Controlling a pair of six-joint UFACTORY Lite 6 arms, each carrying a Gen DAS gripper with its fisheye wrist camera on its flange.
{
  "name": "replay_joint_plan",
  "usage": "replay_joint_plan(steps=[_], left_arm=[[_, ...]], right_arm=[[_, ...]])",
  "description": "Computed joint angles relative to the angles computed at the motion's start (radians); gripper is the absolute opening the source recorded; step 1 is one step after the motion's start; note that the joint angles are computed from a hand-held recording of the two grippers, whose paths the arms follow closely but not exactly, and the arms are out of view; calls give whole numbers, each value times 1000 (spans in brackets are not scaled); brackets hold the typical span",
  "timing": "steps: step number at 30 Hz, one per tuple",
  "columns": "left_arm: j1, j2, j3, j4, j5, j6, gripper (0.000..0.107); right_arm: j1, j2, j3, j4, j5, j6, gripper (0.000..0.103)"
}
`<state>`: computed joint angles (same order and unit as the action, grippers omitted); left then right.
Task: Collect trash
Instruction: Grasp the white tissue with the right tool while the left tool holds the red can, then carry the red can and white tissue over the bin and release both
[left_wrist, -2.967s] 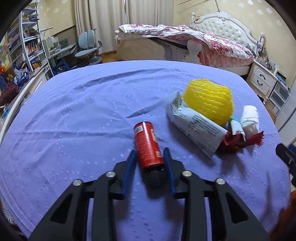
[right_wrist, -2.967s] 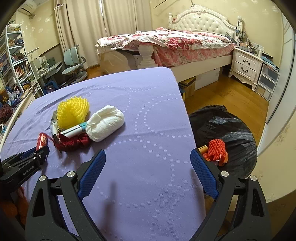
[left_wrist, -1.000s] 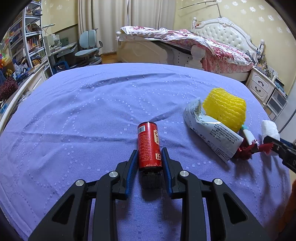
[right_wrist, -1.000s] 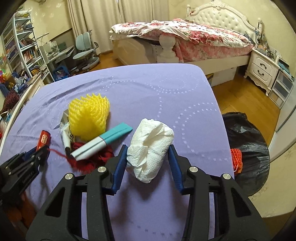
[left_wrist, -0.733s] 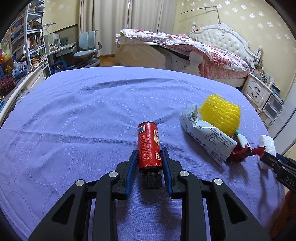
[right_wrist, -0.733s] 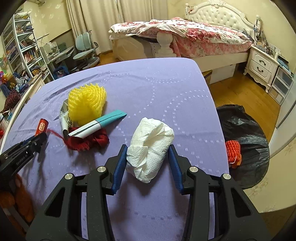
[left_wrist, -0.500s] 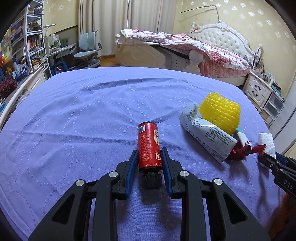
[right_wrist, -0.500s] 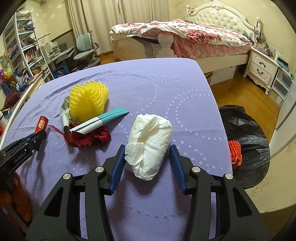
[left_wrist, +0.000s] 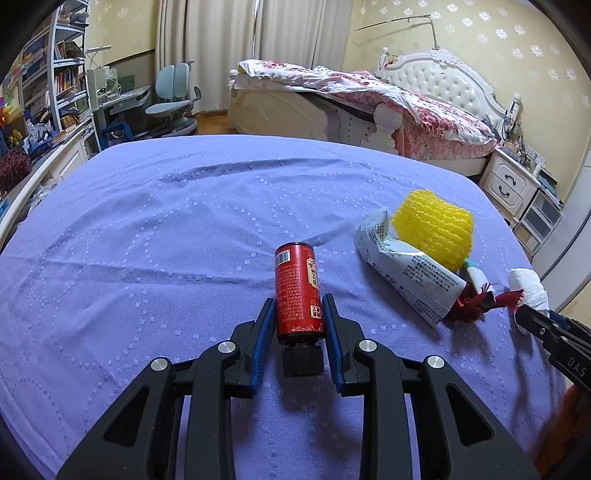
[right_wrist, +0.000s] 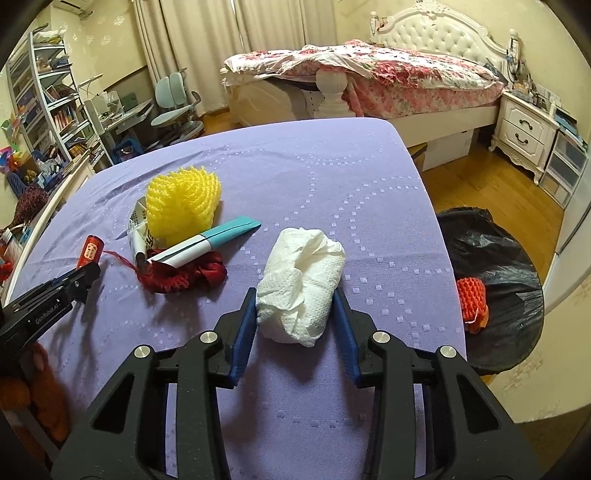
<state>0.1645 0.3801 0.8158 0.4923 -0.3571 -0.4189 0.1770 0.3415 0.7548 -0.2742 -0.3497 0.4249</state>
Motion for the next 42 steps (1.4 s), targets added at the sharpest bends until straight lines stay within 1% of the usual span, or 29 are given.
replay_joint_plan(steps=[2,5,7,15,18,20,23,27,29,30,36,40,42], left_arm=[[-9,-22,-24,-44,-8,46,28],[-42,-75,-80,-164,-32,161,28],[-68,-113,-114,-193,-42,187,28],[-188,-280,-180,-106,-9,55,28],[-252,-309,-170,-123,3,56,28],[-306,-294,-138,-175,14,98,28],[-389,-244,-74,-245,30,141,28],[-511,-132,47,-455,41,323,28],[-550,-76,107,-537,49,395,28],[-574,-33,156,-579,59,427,28],[-659,118,331,-755,88,589,28],[-704,204,436,-893,116,722,28],[-718,237,477,-935,132,762,28]], right_arm=[[-7,-10,-8,-7,-7,7,39],[-23,-41,-39,-22,-26,20,39],[-36,-63,-58,-36,-35,32,39],[-157,-216,-160,-166,-64,115,39],[-222,-263,-184,-212,-68,132,39],[-239,-270,-186,-223,-68,136,39],[-324,-285,-184,-281,-73,163,39],[-422,-266,-158,-371,-88,208,39],[-450,-259,-153,-388,-97,208,39],[-473,-248,-147,-369,-107,175,39],[-556,-166,-100,-372,-144,128,39],[-609,-122,-64,-420,-159,152,39],[-630,-102,-47,-440,-166,164,39]])
